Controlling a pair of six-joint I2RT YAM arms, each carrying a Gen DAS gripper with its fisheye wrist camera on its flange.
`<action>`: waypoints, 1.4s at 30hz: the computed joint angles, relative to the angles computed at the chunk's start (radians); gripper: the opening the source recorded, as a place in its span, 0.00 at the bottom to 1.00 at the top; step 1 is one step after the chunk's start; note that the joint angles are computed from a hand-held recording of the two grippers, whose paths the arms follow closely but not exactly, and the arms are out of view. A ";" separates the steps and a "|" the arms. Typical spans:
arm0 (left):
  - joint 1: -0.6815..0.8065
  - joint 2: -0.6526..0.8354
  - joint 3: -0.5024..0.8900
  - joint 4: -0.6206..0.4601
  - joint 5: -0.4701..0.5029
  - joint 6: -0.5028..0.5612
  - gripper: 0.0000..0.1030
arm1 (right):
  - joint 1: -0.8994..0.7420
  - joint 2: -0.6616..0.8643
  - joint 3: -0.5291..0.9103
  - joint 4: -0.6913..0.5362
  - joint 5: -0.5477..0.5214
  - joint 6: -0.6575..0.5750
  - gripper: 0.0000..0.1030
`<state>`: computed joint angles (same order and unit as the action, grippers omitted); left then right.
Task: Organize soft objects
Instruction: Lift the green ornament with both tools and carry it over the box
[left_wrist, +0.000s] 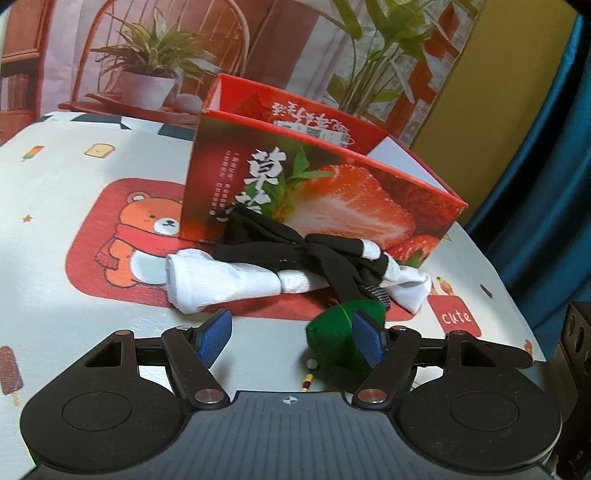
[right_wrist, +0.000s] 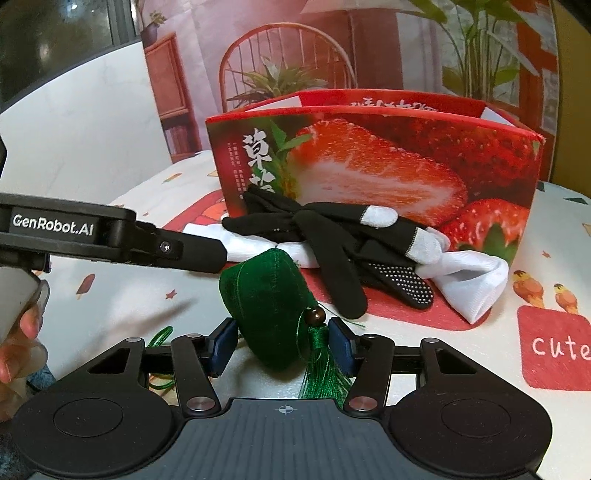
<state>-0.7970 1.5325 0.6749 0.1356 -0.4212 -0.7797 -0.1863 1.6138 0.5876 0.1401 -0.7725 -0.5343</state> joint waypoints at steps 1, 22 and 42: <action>0.000 0.005 0.002 0.006 0.008 0.005 0.72 | -0.001 0.001 0.000 0.002 -0.002 0.000 0.49; 0.059 0.118 0.033 0.157 0.176 0.016 0.53 | 0.018 0.011 -0.018 0.055 0.009 -0.002 0.46; 0.053 -0.065 0.198 -0.051 0.053 0.187 0.52 | 0.018 -0.152 0.123 -0.067 -0.091 0.074 0.45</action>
<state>-0.7438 1.4670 0.8725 0.0847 -0.3682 -0.5928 -0.1682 1.4619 0.7106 0.0731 -0.8632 -0.4600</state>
